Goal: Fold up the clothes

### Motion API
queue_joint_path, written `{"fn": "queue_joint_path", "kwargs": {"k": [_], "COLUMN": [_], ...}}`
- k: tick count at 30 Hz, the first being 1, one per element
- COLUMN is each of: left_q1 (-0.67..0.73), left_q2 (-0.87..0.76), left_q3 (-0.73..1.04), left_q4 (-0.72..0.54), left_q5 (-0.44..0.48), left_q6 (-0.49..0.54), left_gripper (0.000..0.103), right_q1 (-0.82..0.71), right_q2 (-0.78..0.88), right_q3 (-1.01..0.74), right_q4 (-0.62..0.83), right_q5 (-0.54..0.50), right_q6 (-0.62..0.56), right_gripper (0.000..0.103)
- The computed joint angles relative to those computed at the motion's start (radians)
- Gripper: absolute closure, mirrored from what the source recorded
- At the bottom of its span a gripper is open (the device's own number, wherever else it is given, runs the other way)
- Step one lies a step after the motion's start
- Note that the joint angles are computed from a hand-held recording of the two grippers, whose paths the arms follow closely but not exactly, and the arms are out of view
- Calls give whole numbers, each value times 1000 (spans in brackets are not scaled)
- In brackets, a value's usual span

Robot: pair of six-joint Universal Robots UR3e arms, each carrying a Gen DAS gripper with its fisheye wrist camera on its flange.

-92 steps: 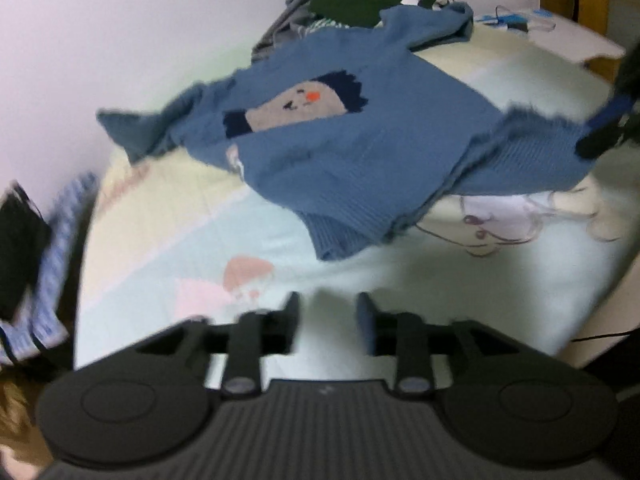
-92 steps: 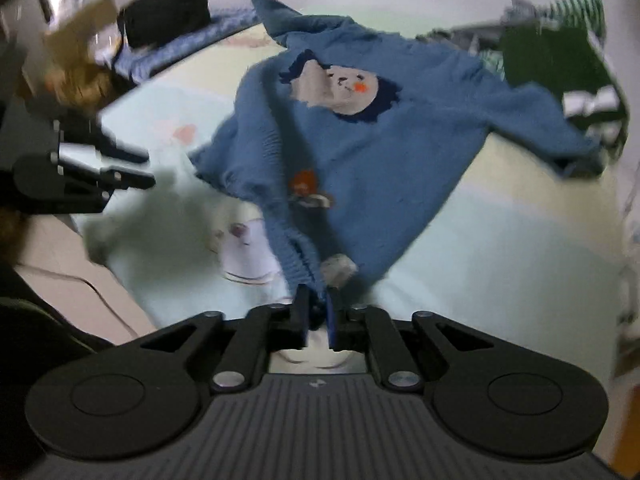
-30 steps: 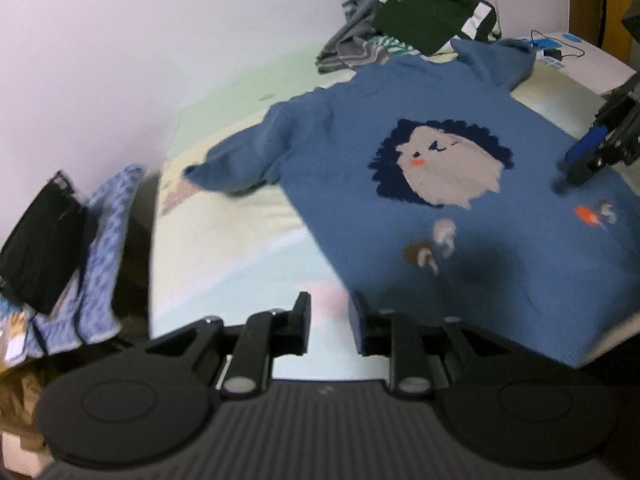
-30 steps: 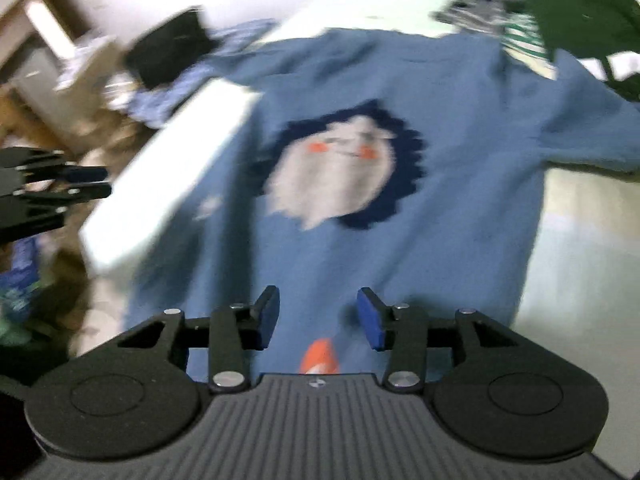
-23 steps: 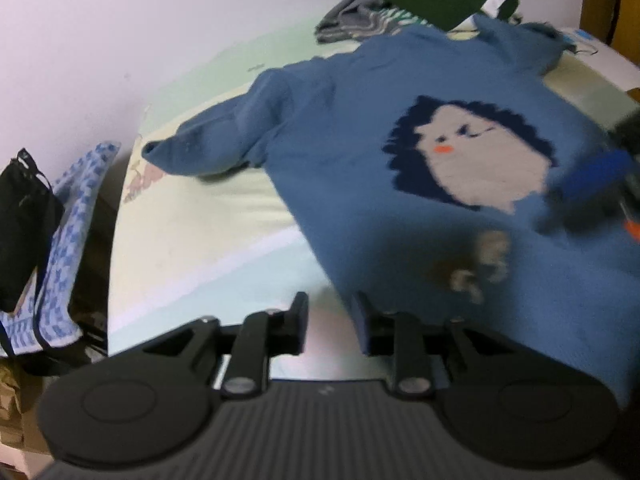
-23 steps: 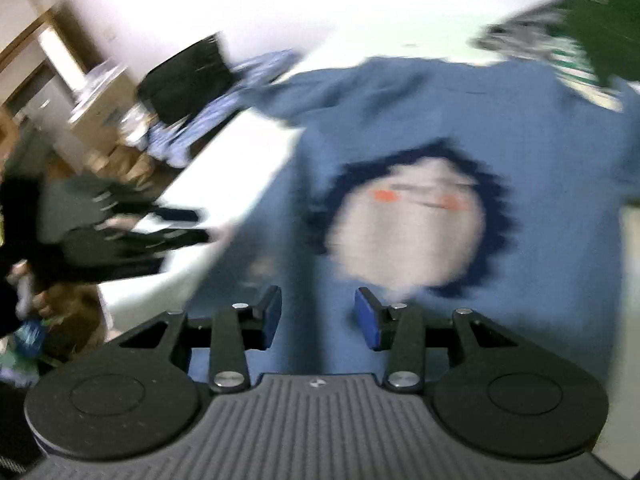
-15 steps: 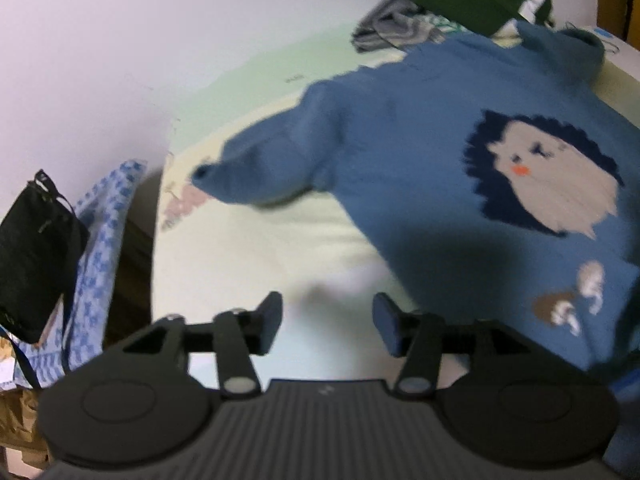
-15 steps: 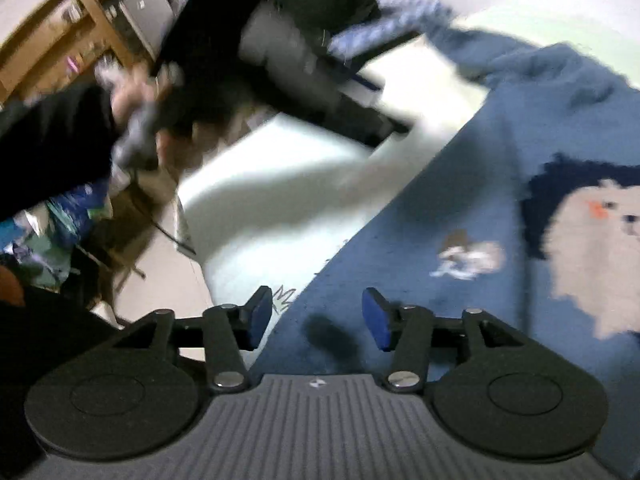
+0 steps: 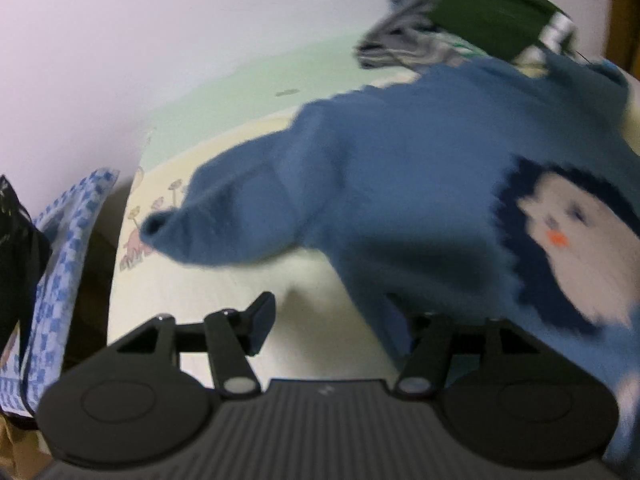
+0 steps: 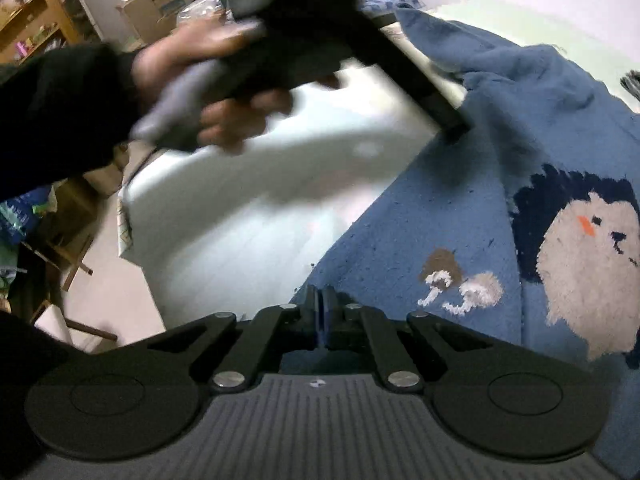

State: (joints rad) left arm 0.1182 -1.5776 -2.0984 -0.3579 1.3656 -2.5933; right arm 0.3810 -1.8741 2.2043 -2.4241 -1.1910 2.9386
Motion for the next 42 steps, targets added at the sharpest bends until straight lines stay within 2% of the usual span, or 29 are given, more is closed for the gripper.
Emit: {"fn": "queue_joint_path", "kwargs": {"k": [4, 5, 6, 7, 8, 12, 13, 15, 17, 19, 20, 21, 23, 25, 27, 29, 30, 32, 33, 36, 37, 39, 42], "left_q1": [3, -1, -6, -10, -10, 10, 13, 27, 91, 150, 176, 201, 222, 200, 180, 122, 71, -19, -59, -99, -111, -157, -225], "left_q2": [-176, -200, -225, -249, -240, -182, -152, -109, -62, -28, -13, 5, 28, 21, 22, -15, -54, -147, -199, -312, -342, -393, -450], "left_q3": [202, 236, 271, 305, 298, 241, 198, 136, 118, 109, 100, 84, 56, 55, 50, 78, 100, 166, 211, 366, 414, 482, 554], "left_q4": [-32, -32, -32, -32, -6, 106, 170, 272, 232, 169, 143, 121, 89, 66, 46, 44, 72, 109, 116, 17, -17, -41, -59], "left_q5": [3, 12, 22, 31, 45, 81, 127, 202, 178, 132, 109, 73, 21, 13, -2, 18, 71, 184, 243, 295, 311, 398, 542], "left_q6": [-116, -142, -167, -192, -206, -241, -239, -226, -200, -163, -140, -113, -80, -113, -151, -195, -224, -280, -308, -406, -436, -468, -505], "left_gripper": [38, 44, 59, 80, 89, 95, 103, 103, 103, 103, 102, 97, 86, 59, 43, 37, 32, 32, 38, 54, 65, 77, 80], "right_q1": [-20, -23, -23, -39, -55, -102, -94, -107, -144, -176, -191, -213, -298, -414, -563, -709, -771, -895, -960, -1072, -1097, -1124, -1080], "right_q2": [-17, -13, -3, -15, -18, -12, 0, 16, 4, -44, -58, -78, -142, -190, -238, -250, -240, -161, -109, 86, 172, 293, 463], "right_q3": [-8, -15, -27, -30, -34, -63, -74, -78, -63, -15, -1, 17, 73, 113, 138, 147, 154, 153, 150, 78, 35, -29, -167], "right_q4": [5, 3, 5, 34, 56, 213, 226, 207, 183, 95, 53, 14, -55, -95, -93, -108, -138, -246, -308, -438, -476, -533, -553], "right_q5": [59, 73, 87, 115, 142, 281, 284, 274, 273, 239, 202, 163, 81, -10, -84, -153, -187, -239, -237, -201, -180, -147, -201], "right_q6": [-26, -23, -16, -29, -46, -166, -189, -178, -145, -56, -12, 30, 101, 150, 184, 222, 243, 268, 264, 227, 210, 180, 155], "right_gripper": [101, 101, 101, 101, 101, 103, 103, 103, 101, 93, 84, 76, 67, 63, 59, 57, 54, 54, 53, 52, 51, 48, 45]}}
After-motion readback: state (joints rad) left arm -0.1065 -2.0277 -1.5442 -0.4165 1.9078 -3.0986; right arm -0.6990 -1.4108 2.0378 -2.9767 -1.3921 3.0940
